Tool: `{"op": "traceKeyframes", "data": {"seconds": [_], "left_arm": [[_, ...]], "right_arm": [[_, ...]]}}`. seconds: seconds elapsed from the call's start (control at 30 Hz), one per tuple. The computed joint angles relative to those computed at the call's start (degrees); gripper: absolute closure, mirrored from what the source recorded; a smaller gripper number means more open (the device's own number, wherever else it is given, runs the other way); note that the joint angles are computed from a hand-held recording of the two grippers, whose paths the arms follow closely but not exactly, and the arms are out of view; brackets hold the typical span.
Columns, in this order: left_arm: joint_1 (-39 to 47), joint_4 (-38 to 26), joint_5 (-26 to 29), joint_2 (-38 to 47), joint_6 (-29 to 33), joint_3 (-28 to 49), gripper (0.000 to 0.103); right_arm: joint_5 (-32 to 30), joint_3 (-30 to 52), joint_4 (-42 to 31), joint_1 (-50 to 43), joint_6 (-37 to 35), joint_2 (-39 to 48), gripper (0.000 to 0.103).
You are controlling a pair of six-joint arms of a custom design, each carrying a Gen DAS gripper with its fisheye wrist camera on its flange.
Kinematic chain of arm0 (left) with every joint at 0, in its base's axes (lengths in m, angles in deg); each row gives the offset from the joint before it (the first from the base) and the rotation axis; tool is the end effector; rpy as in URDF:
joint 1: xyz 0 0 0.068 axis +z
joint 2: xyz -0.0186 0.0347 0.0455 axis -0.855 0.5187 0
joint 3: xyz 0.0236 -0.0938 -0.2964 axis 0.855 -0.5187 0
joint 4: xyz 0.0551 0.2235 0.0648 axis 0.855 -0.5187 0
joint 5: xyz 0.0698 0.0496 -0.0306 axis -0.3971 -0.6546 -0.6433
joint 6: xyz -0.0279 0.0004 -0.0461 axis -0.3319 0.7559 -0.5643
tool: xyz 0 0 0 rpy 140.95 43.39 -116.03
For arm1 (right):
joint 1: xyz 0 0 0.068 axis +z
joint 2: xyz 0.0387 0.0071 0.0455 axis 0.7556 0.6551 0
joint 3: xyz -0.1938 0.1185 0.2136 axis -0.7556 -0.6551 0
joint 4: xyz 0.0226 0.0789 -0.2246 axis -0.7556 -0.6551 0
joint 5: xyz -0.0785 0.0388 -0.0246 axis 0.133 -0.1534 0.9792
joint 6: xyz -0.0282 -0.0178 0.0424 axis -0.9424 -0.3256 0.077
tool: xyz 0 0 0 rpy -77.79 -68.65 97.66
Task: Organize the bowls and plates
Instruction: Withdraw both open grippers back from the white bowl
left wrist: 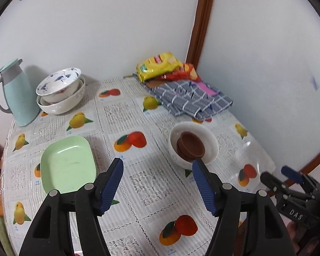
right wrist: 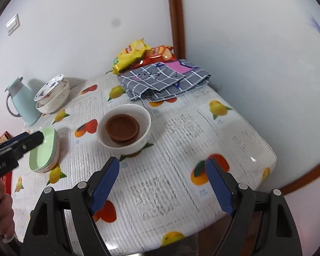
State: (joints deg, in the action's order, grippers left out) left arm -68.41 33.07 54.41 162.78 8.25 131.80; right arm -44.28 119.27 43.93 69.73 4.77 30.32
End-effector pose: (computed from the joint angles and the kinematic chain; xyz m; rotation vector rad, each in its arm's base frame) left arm 0.2865 -0.0562 0.2785 0.3629 2.3771 -0.3025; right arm 0.2108 0.0643 0.2669 0.4834 2.4299 -0.1201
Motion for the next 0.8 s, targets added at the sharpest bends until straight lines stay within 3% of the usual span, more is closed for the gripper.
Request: {"op": "traceKeyframes", "data": {"seconds": [0.23, 0.43, 0.67, 0.8], "left_arm": [[1.86, 0.71, 3.76, -1.89, 3.38, -2.26, 0.038], [0.79, 6.48, 2.56, -5.17, 3.75, -8.56, 0.038], [-0.87, 3.62, 2.58, -5.51, -0.63, -8.56, 0.038], [-3.55, 2.58, -0.38, -6.46, -2.13, -8.69, 0.038]], "right_arm": [[10.77, -0.59, -8.59, 9.17, 10.20, -3.68, 0.020], [9.75, -4.87, -7.90, 12.27, 17.27, -7.72, 0.020], [12.79, -5.65, -7.13, 15.54, 15.26, -8.64, 0.020], [15.06, -5.79, -6.01, 18.09, 12.44, -10.55, 0.021]]}}
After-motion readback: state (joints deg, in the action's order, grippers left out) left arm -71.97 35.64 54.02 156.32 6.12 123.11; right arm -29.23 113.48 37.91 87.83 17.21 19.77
